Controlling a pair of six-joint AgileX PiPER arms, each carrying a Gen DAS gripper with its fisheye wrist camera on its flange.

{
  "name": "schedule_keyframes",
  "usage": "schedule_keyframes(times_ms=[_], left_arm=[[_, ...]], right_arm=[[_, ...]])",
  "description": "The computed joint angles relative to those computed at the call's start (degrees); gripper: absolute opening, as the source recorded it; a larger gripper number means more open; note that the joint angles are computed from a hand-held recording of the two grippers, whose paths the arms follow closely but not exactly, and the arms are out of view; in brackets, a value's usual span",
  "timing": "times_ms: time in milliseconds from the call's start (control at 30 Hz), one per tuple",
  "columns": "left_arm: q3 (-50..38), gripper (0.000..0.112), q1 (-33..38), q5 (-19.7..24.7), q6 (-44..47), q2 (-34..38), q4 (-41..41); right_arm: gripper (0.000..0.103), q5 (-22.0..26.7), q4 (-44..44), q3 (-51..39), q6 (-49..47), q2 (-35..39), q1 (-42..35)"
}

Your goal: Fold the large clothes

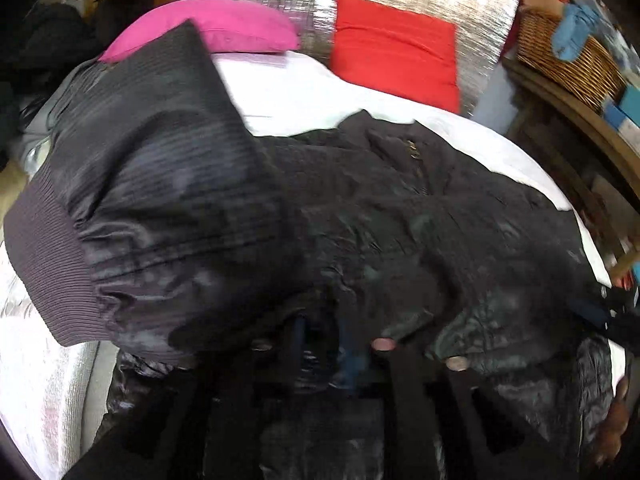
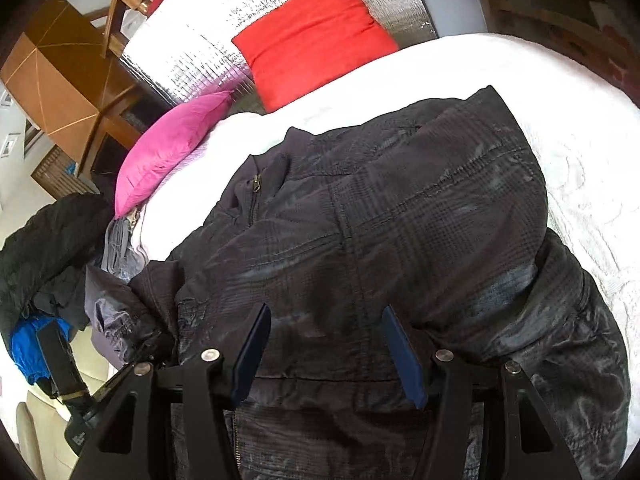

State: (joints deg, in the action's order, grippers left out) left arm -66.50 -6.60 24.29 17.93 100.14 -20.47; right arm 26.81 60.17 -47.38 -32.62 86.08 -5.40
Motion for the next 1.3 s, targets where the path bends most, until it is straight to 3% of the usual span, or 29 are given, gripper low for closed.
schedule_keyframes(times_ms=[67,167,433,533,633,700,833,900,1000,1100,1300], left_arm=[[1.8,0.042,-0.4,-0.7,1.8,-1.3,-1.3],[5.2,0.065,0.7,0.2,11.6,-5.0,-10.8],[15.8,0.069,10.9,7.4,25.8,-19.1,-24.0],[15.1,0.076,22.3,12.7,29.1,-21.4,-28.4],[10.1,0.082,30.8,17.5,26.0,-17.6,-30.1],[4.2,0.082,36.9,25.5,22.0,-11.0,-33.7],[-2.8,0.083,40.3,29.5,13.8,-1.9,-36.1],[-7.5,0.083,42.0,36.2,9.0,6.1,-39.6],[-7.4,0.083,41.9,37.8,7.9,10.8,-45.7],[-5.9,0.083,40.4,42.1,11.1,14.0,-54.5],[-3.8,0.083,36.3,42.4,11.3,16.2,-68.2]], right_arm=[[0.063,0.6,1.3,0.1,-0.6,0.0,-0.5],[0.063,1.8,2.8,0.1,-1.4,0.2,-1.3],[0.065,2.9,4.4,0.0,-1.4,-0.1,-1.3],[0.065,3.0,5.3,0.1,-1.5,-0.4,-0.5],[0.065,2.8,5.6,0.0,-1.2,-0.4,0.9],[0.065,2.3,5.1,-0.2,-0.6,-0.5,2.1],[0.065,1.3,4.3,-0.5,0.0,-0.3,3.5],[0.065,1.1,3.7,-0.7,0.4,0.0,3.4],[0.065,1.0,2.8,-1.0,0.7,0.2,2.9],[0.065,1.0,2.5,-1.3,0.8,0.6,2.3],[0.065,1.2,2.7,-1.9,-0.1,1.4,2.4]])
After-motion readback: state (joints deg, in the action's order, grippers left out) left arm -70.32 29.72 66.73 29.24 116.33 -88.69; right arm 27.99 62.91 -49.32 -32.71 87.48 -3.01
